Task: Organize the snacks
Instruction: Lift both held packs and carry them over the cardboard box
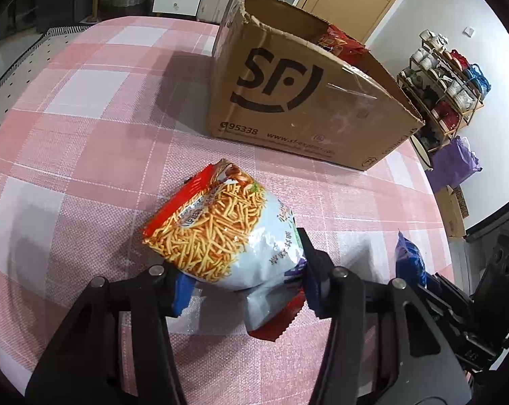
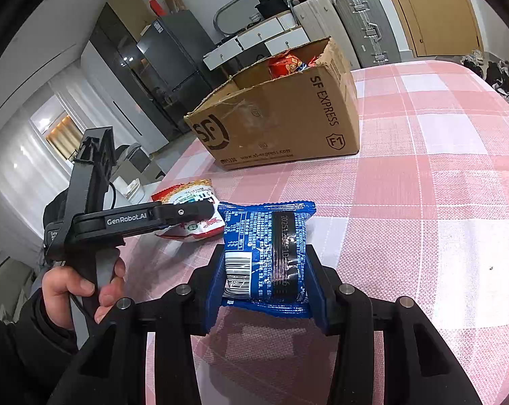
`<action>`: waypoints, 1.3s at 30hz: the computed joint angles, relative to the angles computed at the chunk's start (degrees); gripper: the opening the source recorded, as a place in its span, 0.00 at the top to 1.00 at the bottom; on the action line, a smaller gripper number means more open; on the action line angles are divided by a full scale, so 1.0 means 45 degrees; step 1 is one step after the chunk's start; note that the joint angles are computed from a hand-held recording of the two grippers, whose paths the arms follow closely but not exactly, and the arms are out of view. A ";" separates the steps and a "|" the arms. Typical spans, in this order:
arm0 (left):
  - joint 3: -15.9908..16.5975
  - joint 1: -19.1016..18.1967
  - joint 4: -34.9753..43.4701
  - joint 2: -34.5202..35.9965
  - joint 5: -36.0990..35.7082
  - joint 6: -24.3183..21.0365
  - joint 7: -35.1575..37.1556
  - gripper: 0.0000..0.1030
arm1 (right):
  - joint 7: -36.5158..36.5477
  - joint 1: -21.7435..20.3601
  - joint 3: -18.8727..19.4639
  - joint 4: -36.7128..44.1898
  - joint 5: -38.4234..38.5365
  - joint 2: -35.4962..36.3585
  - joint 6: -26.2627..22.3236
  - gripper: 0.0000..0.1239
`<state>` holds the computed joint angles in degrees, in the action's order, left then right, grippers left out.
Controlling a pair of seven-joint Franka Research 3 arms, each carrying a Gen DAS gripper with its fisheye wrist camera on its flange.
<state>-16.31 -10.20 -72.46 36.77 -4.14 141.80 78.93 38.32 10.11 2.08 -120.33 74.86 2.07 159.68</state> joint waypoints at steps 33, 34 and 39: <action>0.0077 0.0371 -0.3645 -0.4235 -0.0328 0.2380 0.1604 0.53 | 0.0353 0.0846 -0.0236 0.0432 -0.1027 -0.1606 0.0717 0.65; 0.0060 0.0413 -0.3498 -0.4263 -0.0376 0.2367 0.1691 0.53 | 0.0379 0.0864 -0.0262 0.0551 -0.1122 -0.1641 0.0717 0.65; 0.0175 0.0360 -0.2295 -0.4072 -0.0168 0.1852 0.1832 0.53 | 0.0884 0.0836 -0.0369 0.1343 -0.1966 -0.1568 0.0611 0.65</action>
<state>-15.53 -8.58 -82.79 18.44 -4.90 150.13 87.18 42.30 13.87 0.42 -114.29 66.02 -4.98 162.43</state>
